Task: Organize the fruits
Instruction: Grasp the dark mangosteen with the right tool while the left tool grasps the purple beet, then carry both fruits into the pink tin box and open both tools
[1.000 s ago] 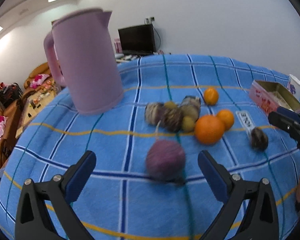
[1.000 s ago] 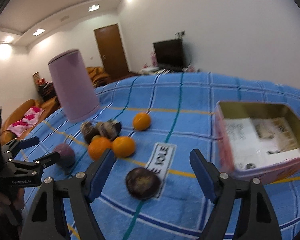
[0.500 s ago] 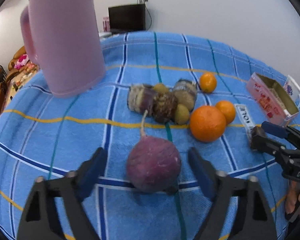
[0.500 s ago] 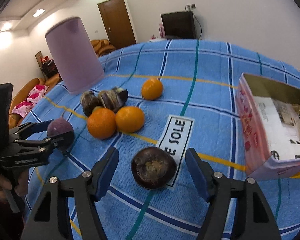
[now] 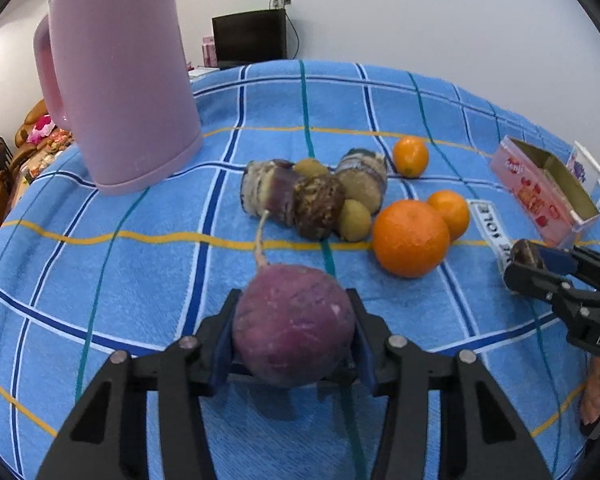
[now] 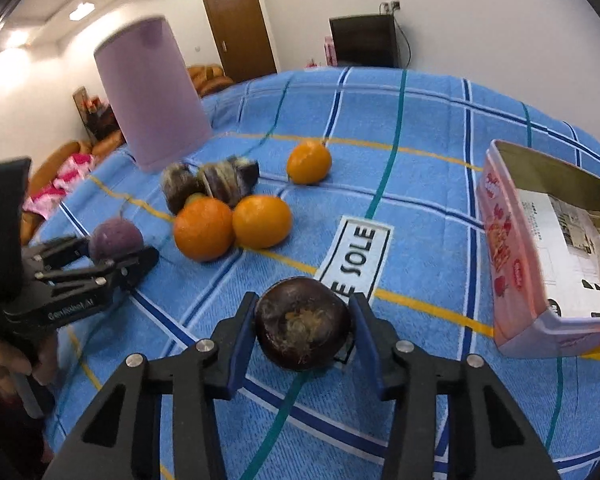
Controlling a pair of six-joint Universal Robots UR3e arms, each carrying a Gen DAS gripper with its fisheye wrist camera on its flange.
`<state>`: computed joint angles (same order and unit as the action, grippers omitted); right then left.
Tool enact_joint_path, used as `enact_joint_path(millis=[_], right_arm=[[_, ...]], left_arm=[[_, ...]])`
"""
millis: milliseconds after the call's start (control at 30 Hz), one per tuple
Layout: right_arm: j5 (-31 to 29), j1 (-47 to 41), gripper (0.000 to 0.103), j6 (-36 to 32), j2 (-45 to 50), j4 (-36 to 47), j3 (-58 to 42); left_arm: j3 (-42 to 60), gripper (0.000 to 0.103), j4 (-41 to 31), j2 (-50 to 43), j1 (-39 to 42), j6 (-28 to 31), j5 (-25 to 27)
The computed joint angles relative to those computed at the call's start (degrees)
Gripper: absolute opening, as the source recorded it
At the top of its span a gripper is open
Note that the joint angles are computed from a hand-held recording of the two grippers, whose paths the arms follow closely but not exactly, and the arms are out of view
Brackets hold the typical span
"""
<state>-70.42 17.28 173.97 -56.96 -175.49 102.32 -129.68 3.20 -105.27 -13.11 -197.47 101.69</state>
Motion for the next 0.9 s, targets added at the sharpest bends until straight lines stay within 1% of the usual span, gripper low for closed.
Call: enact_joint_path(millis=[100,200,267,367,500,567,700,767,900], right_arm=[[1.2,-1.5,0.048,0.5,-1.6,-6.0,3.6],[4.7,-4.0,0.048,1.9,-3.4,-11.9,7.0],[5.6,-5.4,0.048,2.4,-4.6,-15.6,9.1],[5.0,-7.8,0.048,2.4,-7.0,-22.5,13.3],[2.2,-11.6,0.048,2.1,-8.1,-28.7,16.3],[0.6,-13.8,0.048,1.9,-8.6,-29.9,17.1],[-1.0,-19.7,0.048,2.1,-9.0,-30.9,18.3],[-1.9,-22.1,0.048,2.4,-8.5,-30.9,17.9],[-1.4,-26.6,0.048,2.5,-8.1,-29.4,17.6]], left_arm=[[0.6,0.051,0.5,1.4,-1.7,-0.3,0.7],[3.8,0.051,0.1,1.6,-4.9,-0.6,3.0],[7.3,0.051,-0.5,0.4,-7.0,-0.6,4.3],[13.3,0.051,-2.6,-2.0,-9.4,-0.6,5.0],[22.7,0.051,-4.7,-6.9,-12.6,-0.4,5.0],[29.1,0.051,-5.9,-11.1,-14.6,0.4,5.9],[39.7,0.051,-8.6,-17.5,-16.9,1.3,5.5],[47.0,0.051,-11.1,-21.6,-18.2,1.6,5.7],[61.3,0.051,-17.0,-29.5,-20.5,2.2,5.4]])
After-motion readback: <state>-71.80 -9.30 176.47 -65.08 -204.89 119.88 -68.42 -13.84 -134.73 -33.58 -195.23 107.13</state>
